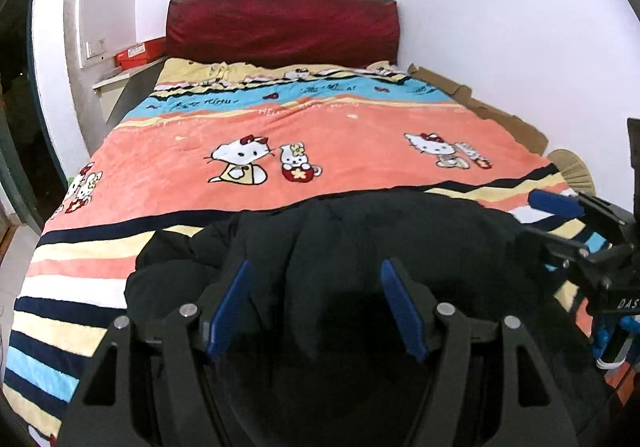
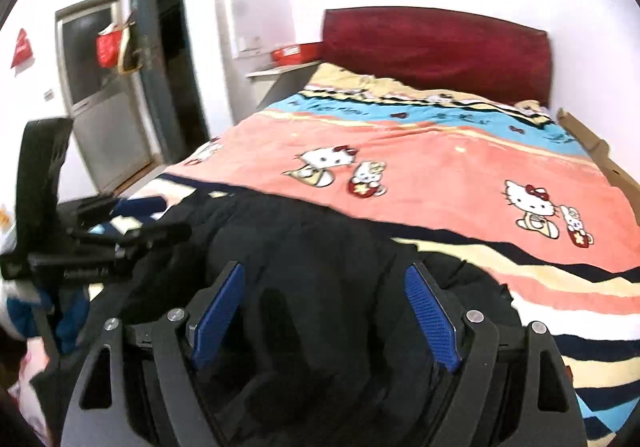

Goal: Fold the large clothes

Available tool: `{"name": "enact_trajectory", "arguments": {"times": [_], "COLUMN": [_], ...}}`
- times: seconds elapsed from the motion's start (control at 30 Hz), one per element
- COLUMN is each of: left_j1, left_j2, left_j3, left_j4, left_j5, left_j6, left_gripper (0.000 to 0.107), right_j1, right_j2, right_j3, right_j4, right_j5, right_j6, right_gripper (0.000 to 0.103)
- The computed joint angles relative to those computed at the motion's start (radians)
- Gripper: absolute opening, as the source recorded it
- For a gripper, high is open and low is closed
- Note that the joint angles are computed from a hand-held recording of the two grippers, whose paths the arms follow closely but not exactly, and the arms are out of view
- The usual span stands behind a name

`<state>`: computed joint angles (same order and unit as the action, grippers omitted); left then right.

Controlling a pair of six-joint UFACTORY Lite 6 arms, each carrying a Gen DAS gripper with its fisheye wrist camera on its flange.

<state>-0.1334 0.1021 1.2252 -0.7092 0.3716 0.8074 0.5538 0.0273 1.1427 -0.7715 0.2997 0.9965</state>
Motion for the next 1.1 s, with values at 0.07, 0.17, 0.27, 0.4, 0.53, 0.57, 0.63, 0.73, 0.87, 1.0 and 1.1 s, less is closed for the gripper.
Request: {"name": "enact_trajectory", "arguments": {"times": [0.07,0.17,0.27,0.4,0.53,0.57,0.63,0.73,0.87,1.0,1.1], "left_j1": [-0.019,-0.036,-0.043,-0.079,-0.080,-0.078,-0.069,-0.037,-0.010,-0.003,-0.028], "left_j2": [0.055,0.129,0.164,0.198,0.220,0.216,0.189,0.096,-0.069,-0.202,-0.287], "left_j3": [0.031,0.049,0.024,-0.006,0.012,0.019,0.016,-0.030,-0.113,-0.172,-0.228], "left_j4": [0.065,0.112,0.102,0.201,0.228,0.248,0.233,0.164,0.160,0.167,0.222], "left_j5": [-0.024,-0.068,-0.111,-0.194,-0.190,-0.177,-0.147,-0.103,-0.032,0.047,0.084], "left_j6": [-0.060,-0.090,-0.059,-0.119,-0.164,-0.186,-0.179,-0.118,-0.104,-0.107,-0.152], "left_gripper": [0.066,0.066,0.066,0.067,0.066,0.066,0.066,0.066,0.066,0.066,0.066], "right_j1": [-0.026,-0.056,-0.076,-0.054,-0.062,-0.063,-0.062,-0.046,0.009,0.090,0.164], "right_j2": [0.076,0.160,0.235,0.330,0.368,0.370,0.351,0.247,0.091,-0.020,-0.080], "right_j3": [0.048,0.082,0.100,0.127,0.139,0.146,0.156,0.085,0.003,-0.024,-0.046], "right_j4": [0.007,0.012,0.014,-0.099,-0.138,-0.107,-0.025,-0.026,-0.017,-0.002,0.002], "right_j5": [-0.003,-0.018,-0.022,0.027,0.030,0.035,0.056,0.051,0.090,0.161,0.210], "right_j6": [-0.009,-0.013,-0.014,0.070,0.104,0.074,-0.010,0.011,0.031,0.027,0.048], "right_gripper": [0.082,0.082,0.081,0.082,0.082,0.082,0.082,0.082,0.082,0.082,0.082]}}
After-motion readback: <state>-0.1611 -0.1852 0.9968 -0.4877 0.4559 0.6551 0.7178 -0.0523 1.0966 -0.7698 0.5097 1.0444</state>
